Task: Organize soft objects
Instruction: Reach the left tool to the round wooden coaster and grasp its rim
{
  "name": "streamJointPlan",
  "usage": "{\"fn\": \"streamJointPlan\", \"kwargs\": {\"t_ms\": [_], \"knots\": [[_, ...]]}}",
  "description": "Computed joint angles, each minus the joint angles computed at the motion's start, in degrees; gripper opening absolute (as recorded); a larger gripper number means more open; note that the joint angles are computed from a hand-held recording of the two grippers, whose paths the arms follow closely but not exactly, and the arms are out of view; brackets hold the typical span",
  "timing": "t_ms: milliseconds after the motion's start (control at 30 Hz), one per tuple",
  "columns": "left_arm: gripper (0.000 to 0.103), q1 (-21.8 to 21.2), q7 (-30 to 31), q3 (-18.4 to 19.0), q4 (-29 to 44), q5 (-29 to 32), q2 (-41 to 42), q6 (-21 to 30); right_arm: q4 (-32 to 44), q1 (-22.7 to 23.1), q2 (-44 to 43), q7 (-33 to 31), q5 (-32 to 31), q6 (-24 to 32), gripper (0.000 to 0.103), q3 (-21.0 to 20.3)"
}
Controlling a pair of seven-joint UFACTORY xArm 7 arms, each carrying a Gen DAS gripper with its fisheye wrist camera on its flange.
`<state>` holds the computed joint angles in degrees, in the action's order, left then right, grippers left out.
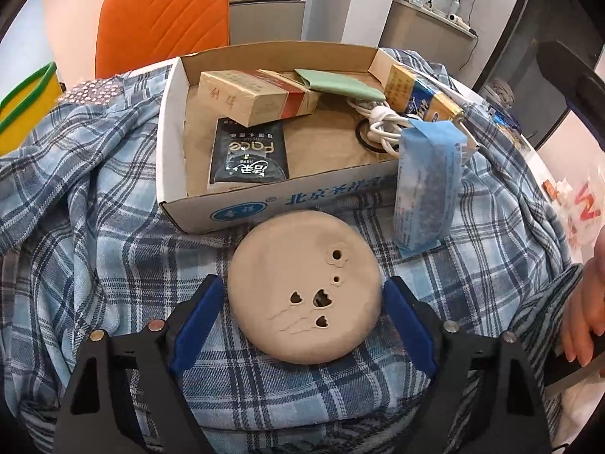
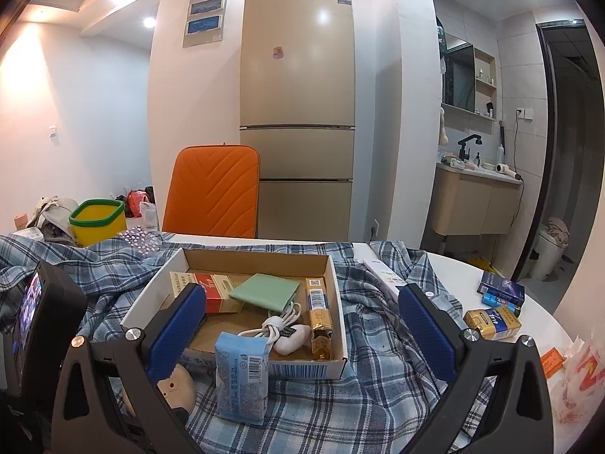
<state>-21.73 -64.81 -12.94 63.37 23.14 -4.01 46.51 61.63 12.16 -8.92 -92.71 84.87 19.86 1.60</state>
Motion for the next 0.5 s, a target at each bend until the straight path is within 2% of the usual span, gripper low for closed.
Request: {"fn": "streamJointPlan", "kwargs": {"t_ms": [200,367,500], "knots": [[0.085,-1.27,1.28,-0.26,3.68,1.50,2.98,4.88,-0.02,-0.04,0.10,0.48,-0.53,0.05,0.103,-0.04],[0.077,-1.64,-0.22,0.24,2.61,2.60,2.04,3.86,0.00,-0.10,0.27,0.50,-0.53,0.09,0.103,-0.11],[0.077,-1.74,-2.83,-0.32,1.69,6.28,0.60,3.28,0.06,-0.20,0.38,0.30,-0.38,0.07,0.103,-0.05]]}}
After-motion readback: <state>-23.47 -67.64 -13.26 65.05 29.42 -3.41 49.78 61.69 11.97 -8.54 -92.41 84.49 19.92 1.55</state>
